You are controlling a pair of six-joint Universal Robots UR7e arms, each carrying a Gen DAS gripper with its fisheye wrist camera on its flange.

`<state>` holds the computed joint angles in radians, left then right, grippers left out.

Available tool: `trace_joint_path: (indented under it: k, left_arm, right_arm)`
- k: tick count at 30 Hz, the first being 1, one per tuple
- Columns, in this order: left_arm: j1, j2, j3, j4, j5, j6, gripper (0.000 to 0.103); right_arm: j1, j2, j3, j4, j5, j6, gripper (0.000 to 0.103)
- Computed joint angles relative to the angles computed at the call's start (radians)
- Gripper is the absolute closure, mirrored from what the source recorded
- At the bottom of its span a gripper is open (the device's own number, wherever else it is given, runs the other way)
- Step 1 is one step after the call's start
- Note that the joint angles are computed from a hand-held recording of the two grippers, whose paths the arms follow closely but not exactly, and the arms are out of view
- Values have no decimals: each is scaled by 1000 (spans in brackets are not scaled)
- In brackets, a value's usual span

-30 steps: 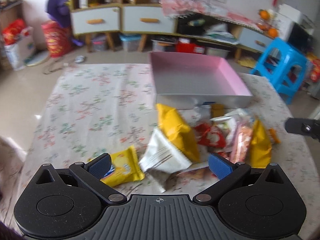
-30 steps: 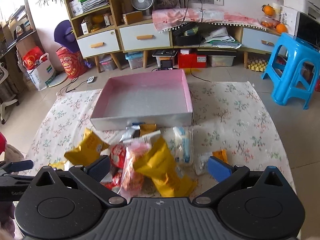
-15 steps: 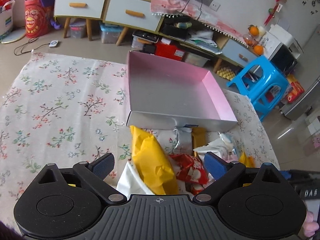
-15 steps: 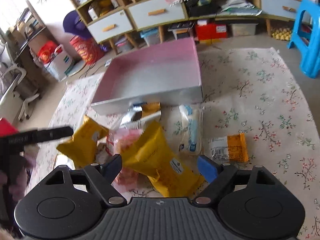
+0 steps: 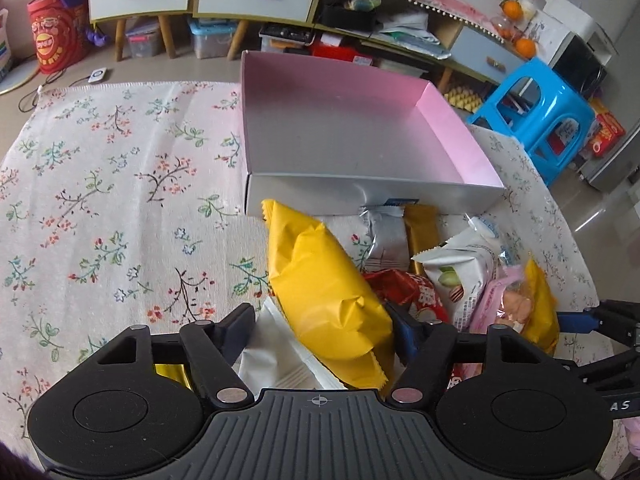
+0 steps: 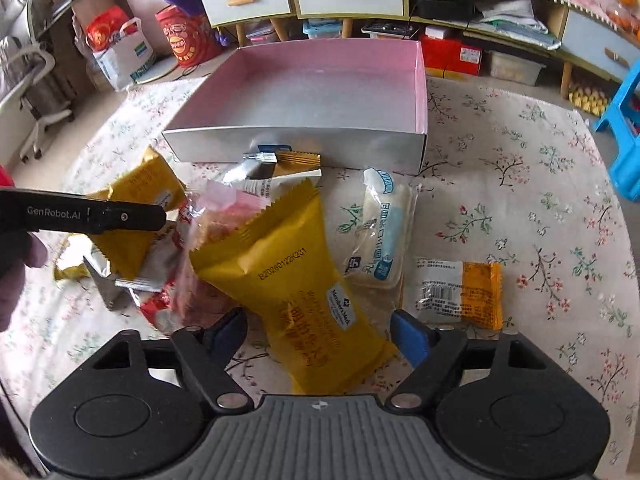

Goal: Organize snacks
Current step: 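Grasp a yellow pillow packet with the left tool while the right tool grasps another, then carry both yellow packets into the pink box and open both tools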

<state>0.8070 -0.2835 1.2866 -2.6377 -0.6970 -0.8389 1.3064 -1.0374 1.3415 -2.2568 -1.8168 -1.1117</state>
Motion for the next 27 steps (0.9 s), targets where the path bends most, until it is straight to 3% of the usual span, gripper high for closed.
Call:
trace_joint_path:
  k: [10,27]
  left_arm:
    - [-6,-2,18,-49,15,1,58]
    - [-15,-22,75,-162,46,-48,73]
  right_arm:
    - [-1,-9,27,-53,24,-26,70]
    - [-3,-27,-3,-30,107,82,73]
